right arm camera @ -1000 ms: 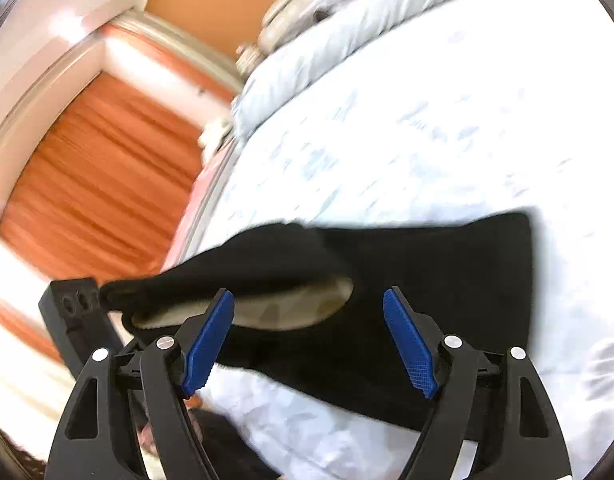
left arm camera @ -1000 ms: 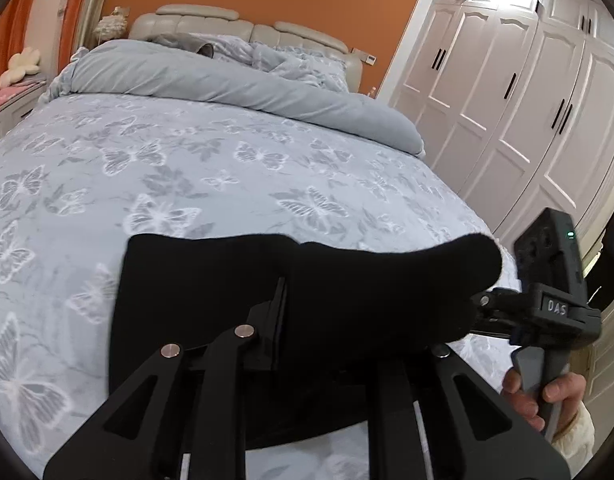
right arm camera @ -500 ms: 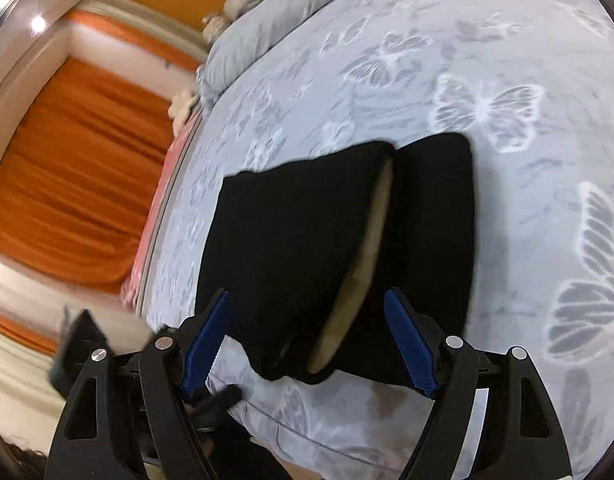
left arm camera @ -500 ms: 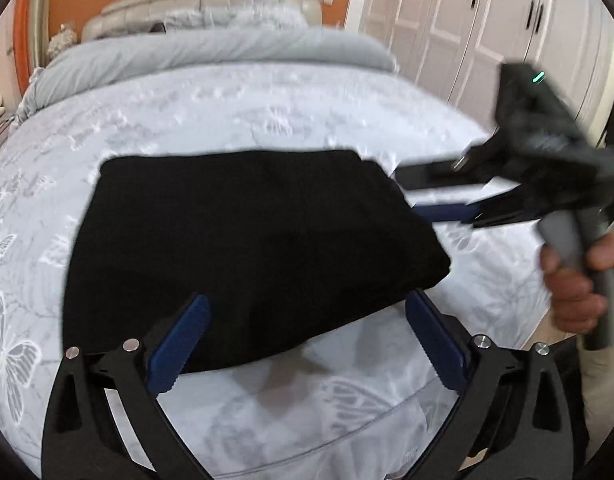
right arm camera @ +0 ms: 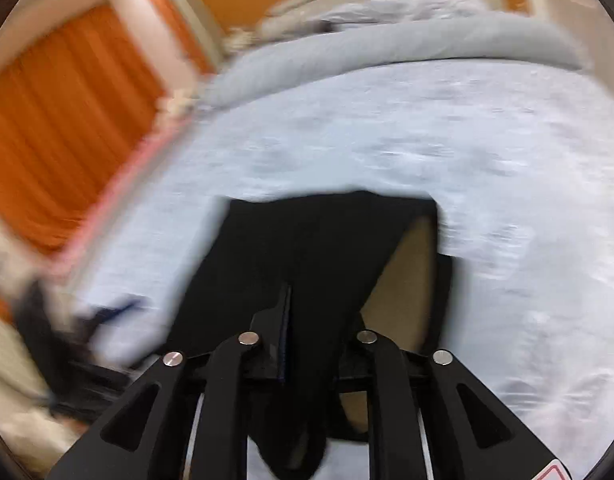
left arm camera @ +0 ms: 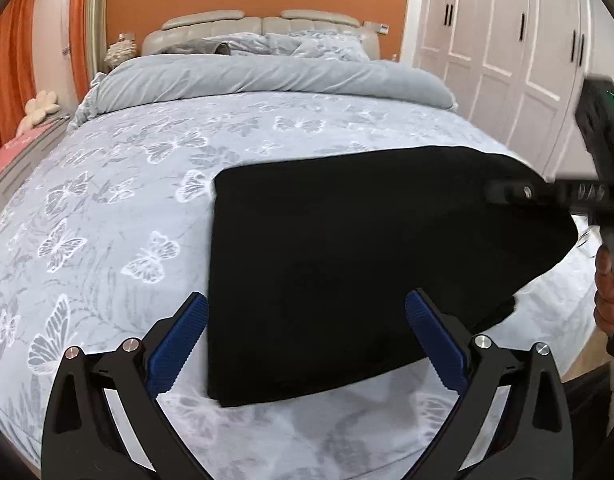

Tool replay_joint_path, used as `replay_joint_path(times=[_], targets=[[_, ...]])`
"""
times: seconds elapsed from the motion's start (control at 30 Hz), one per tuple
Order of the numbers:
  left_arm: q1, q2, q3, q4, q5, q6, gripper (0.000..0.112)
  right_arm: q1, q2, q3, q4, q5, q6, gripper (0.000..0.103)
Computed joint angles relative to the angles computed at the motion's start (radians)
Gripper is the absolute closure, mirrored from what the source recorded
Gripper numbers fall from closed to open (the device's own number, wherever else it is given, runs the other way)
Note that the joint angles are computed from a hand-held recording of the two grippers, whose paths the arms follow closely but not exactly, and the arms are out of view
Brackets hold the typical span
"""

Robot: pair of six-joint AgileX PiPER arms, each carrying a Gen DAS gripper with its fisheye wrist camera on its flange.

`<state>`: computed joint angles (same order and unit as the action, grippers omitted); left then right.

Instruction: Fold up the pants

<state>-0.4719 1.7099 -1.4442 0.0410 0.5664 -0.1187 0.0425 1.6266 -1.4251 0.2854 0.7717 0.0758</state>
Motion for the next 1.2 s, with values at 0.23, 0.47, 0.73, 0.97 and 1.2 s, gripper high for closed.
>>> replay_joint_path(times=[0.23, 0.47, 0.73, 0.97, 1.2], targets=[[-0.021, 0.051, -0.018, 0.105, 0.048, -0.079, 0.015, -0.009, -0.059, 0.098, -0.087, -0.049, 0.116, 0.073], [-0.033, 0.093, -0.035, 0.147, 0.077, -0.13, 0.015, 0.056, 0.071, 0.028, -0.179, 0.048, 0.16, 0.085], [-0.002, 0.071, -0.019, 0.136, 0.072, -0.117, 0.015, 0.074, -0.067, 0.094, -0.192, -0.01, 0.232, 0.048], [0.007, 0.071, -0.024, 0.191, 0.099, -0.169, 0.015, 0.081, 0.009, 0.088, -0.217, -0.005, 0.262, 0.039], [0.035, 0.075, -0.048, 0.219, 0.128, -0.226, 0.015, 0.044, 0.014, 0.11, -0.089, -0.012, 0.186, 0.031]])
